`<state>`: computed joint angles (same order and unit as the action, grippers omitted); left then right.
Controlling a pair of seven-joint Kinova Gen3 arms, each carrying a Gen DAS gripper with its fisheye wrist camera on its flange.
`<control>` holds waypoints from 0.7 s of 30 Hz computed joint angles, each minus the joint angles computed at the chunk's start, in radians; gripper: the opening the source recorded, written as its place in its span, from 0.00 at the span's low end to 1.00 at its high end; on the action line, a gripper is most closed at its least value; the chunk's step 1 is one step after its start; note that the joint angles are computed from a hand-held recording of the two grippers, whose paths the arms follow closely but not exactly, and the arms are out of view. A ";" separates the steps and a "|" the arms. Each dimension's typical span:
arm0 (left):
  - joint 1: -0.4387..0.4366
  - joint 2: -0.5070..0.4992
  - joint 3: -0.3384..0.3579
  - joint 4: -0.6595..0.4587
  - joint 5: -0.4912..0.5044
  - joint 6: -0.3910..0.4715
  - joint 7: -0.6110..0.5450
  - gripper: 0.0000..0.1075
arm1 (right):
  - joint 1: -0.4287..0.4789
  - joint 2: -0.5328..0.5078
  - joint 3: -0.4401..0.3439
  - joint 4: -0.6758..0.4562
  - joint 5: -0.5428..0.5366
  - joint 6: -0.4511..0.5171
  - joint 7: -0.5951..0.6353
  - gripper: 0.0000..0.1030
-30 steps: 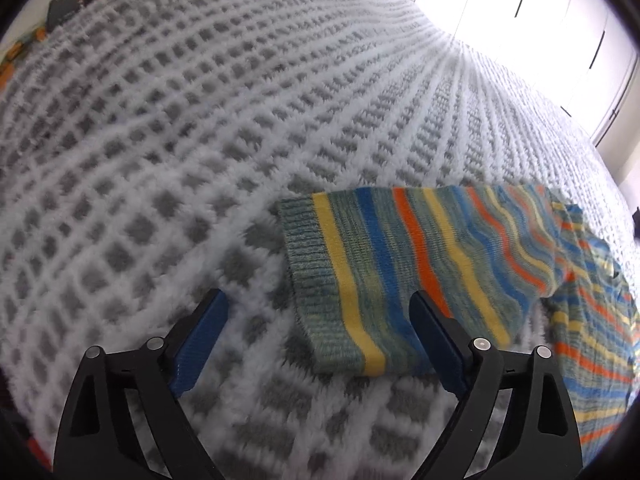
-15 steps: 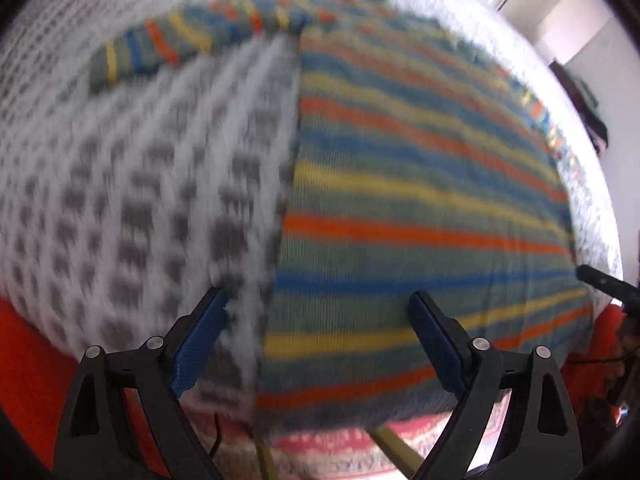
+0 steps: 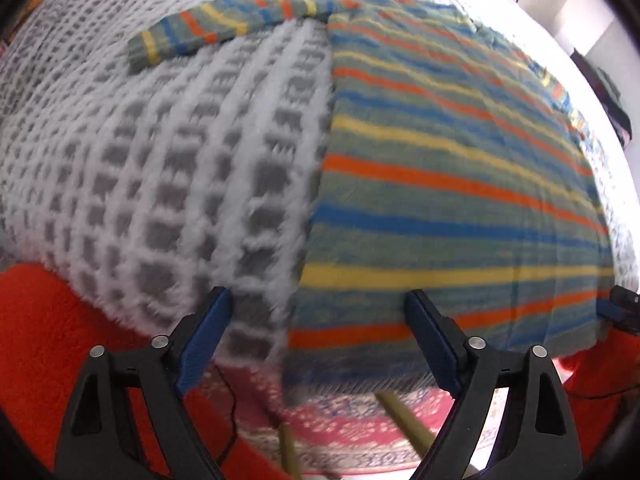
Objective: Fold small clothes
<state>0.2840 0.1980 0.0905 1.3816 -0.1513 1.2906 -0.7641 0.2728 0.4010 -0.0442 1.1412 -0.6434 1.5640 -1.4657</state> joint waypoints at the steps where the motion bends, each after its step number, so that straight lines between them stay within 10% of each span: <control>1: 0.002 -0.020 -0.002 0.016 -0.001 -0.012 0.015 0.82 | 0.019 -0.014 -0.007 0.028 -0.001 -0.003 0.002 0.57; 7: 0.026 -0.069 0.021 0.031 -0.090 -0.092 0.071 0.85 | 0.096 -0.163 -0.078 0.079 0.083 -0.126 0.052 0.60; 14: 0.077 0.019 0.004 -0.042 -0.198 -0.140 0.101 0.87 | -0.176 -0.252 0.083 0.135 0.166 -0.411 0.182 0.72; 21: 0.097 0.030 -0.003 0.031 -0.199 -0.141 0.102 0.91 | -0.278 -0.216 0.004 0.181 0.341 -0.501 0.201 0.78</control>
